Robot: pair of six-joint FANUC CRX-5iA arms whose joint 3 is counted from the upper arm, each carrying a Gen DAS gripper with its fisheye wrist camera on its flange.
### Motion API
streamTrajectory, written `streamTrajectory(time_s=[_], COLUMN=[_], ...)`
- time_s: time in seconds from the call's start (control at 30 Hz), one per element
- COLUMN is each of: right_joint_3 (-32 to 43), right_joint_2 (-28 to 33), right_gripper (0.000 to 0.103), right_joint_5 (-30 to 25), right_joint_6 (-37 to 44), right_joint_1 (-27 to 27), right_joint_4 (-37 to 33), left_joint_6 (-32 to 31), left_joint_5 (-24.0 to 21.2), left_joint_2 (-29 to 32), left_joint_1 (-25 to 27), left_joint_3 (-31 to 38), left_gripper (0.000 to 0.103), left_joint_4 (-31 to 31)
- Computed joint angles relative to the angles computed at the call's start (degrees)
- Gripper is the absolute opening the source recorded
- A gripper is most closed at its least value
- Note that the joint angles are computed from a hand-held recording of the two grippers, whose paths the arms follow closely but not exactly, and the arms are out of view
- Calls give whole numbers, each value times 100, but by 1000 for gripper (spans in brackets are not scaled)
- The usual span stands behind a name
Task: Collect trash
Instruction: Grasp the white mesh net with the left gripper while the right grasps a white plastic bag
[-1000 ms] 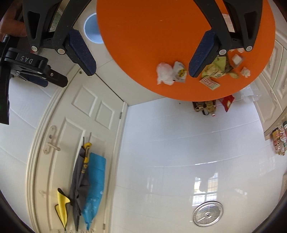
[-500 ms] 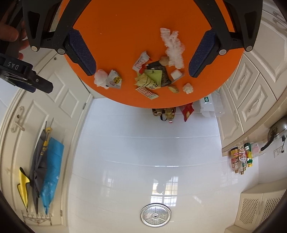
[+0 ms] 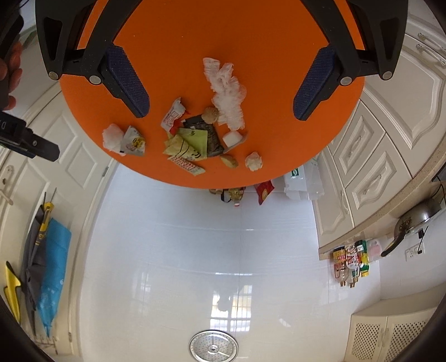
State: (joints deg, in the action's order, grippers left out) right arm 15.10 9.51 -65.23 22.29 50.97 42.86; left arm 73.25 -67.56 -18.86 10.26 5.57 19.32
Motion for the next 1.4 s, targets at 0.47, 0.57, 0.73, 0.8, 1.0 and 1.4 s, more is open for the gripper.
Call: streamTrajectory(time_s=[0.47, 0.57, 0.73, 0.8, 1.0, 1.4], right_joint_3=[394, 657, 1105, 1270, 938, -429], right_joint_2=[669, 924, 1331, 1464, 1261, 78], right_gripper=[103, 96, 81, 68, 43, 43], right_joint_5=[56, 77, 57, 35, 350, 877], right_joint_6=[600, 943, 1515, 1764, 1824, 1049], right_joint_1=[-807, -993, -1238, -1298, -1301, -814], right_joint_4=[-1104, -1441, -1927, -2122, -2124, -1590], left_joint_6=[476, 420, 359, 344, 334, -160], left_joint_5=[-397, -442, -368, -358, -357, 277], left_joint_2=[1880, 2187, 2438, 2513, 2622, 1936], left_joint_1=[-646, -688, -798, -807, -706, -447], left_joint_3=[1053, 1229, 1449, 1529, 1551, 597], left_gripper=[99, 78, 57, 42, 20, 19], left_joint_4=[-1023, -940, -947, -925, -668, -92])
